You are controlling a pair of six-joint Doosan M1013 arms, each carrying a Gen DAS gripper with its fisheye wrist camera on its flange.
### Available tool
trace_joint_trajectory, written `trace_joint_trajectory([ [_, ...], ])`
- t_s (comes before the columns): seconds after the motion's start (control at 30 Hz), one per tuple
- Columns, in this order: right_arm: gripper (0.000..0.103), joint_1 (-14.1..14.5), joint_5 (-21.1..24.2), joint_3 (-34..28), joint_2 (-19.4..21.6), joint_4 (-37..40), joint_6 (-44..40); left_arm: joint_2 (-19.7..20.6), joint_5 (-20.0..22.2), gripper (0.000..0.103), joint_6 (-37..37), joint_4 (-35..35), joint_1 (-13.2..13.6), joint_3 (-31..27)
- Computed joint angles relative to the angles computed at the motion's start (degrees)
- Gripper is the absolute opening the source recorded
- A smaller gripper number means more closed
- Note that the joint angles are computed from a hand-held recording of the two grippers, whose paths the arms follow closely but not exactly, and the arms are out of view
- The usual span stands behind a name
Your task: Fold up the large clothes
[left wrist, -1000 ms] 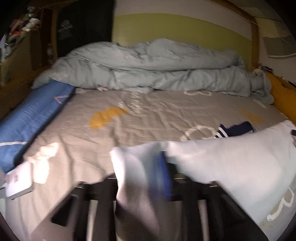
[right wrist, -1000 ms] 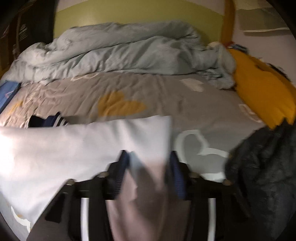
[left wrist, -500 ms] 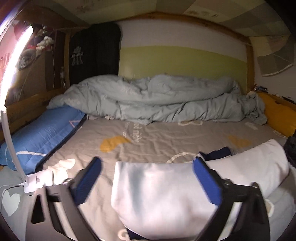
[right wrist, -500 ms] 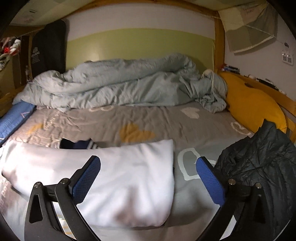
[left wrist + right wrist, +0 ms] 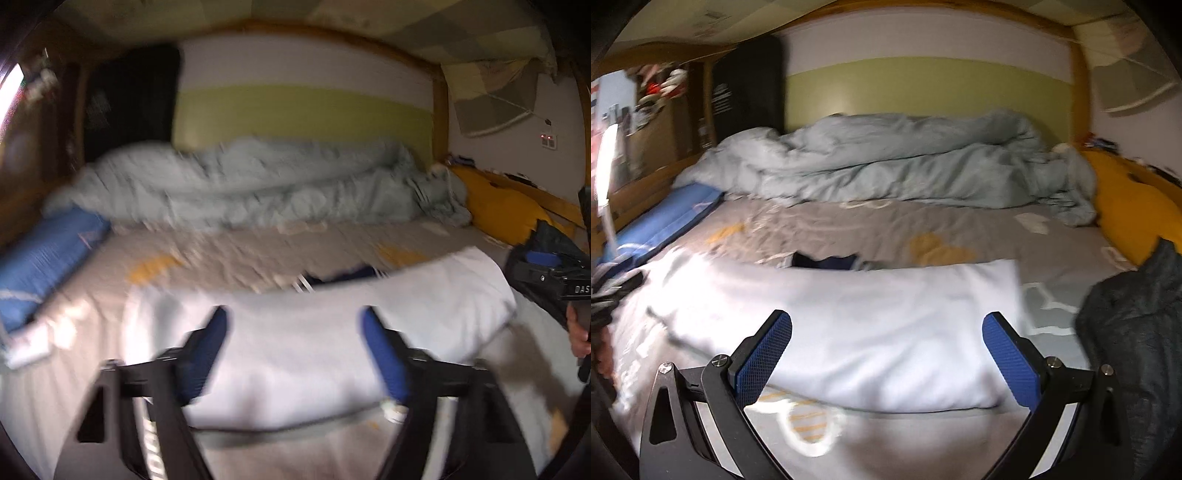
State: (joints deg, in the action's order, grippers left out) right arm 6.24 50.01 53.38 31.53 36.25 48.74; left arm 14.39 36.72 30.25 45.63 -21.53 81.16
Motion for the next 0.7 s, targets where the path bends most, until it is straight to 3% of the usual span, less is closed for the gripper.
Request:
trace_joint_trajectory([
  [0.07, 0.095, 0.5, 2.8, -0.3, 0.2, 1.2, -1.4, 1.4, -1.0, 0.043, 6.4, -9.8, 1.2, -1.1],
  [0.13, 0.079, 1.2, 5.3, -1.1, 0.7, 0.9, -1.3, 2.8, -1.2, 0.030, 11.6, -17.7, 2.3, -2.1],
  [0.3, 0.020, 3.8, 20.1, -9.6, 6.4, -0.8, 7.0, 5.6, 2.9, 0.021, 17.8, -30.5, 4.0, -3.8],
  [0.4, 0.010, 5.2, 27.4, -15.7, 10.5, 0.8, 12.1, 5.8, 1.9, 0.020, 20.0, -36.7, 5.2, -2.2],
  [0.5, 0.005, 7.2, 30.7, -20.2, 13.5, -0.9, 14.7, 5.5, -0.6, 0.018, 21.5, -40.6, 6.2, -0.9],
  [0.7, 0.002, 10.3, 36.8, -28.3, 19.5, -5.0, 18.4, 5.3, -2.5, 0.017, 19.5, -37.1, 5.6, 0.0],
])
